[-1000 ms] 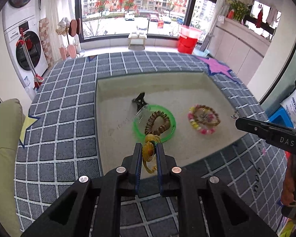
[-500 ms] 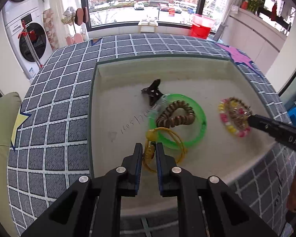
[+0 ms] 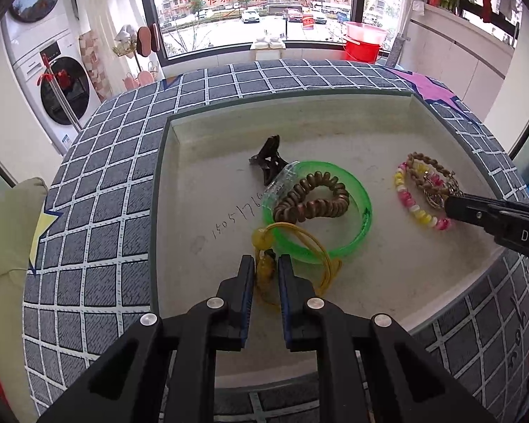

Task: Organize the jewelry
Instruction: 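Release both items in the tray and withdraw both tools toward the remaining clips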

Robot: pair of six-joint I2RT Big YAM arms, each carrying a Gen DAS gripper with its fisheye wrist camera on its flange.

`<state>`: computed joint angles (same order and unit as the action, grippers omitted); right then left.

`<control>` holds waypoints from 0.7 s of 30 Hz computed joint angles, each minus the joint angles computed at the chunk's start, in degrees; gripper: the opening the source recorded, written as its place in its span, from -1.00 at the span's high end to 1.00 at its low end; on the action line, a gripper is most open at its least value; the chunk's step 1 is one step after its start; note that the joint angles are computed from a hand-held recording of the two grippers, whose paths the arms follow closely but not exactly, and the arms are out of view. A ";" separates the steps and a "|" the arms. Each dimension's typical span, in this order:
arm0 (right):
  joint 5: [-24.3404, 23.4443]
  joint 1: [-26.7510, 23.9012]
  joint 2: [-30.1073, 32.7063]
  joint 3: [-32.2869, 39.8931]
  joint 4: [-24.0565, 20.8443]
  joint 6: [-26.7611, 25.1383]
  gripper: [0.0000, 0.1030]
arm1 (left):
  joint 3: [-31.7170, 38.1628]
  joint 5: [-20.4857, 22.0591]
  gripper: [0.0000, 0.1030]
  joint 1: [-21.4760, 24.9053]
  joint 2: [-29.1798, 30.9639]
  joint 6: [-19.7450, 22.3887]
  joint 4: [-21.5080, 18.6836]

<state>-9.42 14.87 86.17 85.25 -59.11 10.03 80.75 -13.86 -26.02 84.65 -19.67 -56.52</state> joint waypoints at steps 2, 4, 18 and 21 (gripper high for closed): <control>-0.08 0.14 -0.29 -0.06 0.34 0.13 0.02 | 0.00 -0.22 0.47 -0.30 -0.18 0.01 0.02; -0.57 0.17 -1.06 -0.50 1.20 0.28 -0.32 | 0.11 -0.13 0.47 -0.50 -0.29 -0.23 -0.17; -8.32 -2.69 -4.67 -1.93 2.80 4.22 -0.56 | 1.68 -4.25 0.47 -1.66 -1.51 -1.83 -1.27; -8.53 -2.97 -5.47 -2.19 2.98 4.09 -0.57 | 2.07 -5.10 0.46 -2.28 -1.86 -1.42 -1.24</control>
<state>-17.94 11.90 80.70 83.06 -56.13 14.13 82.82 -18.95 -28.30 82.79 -21.10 -57.76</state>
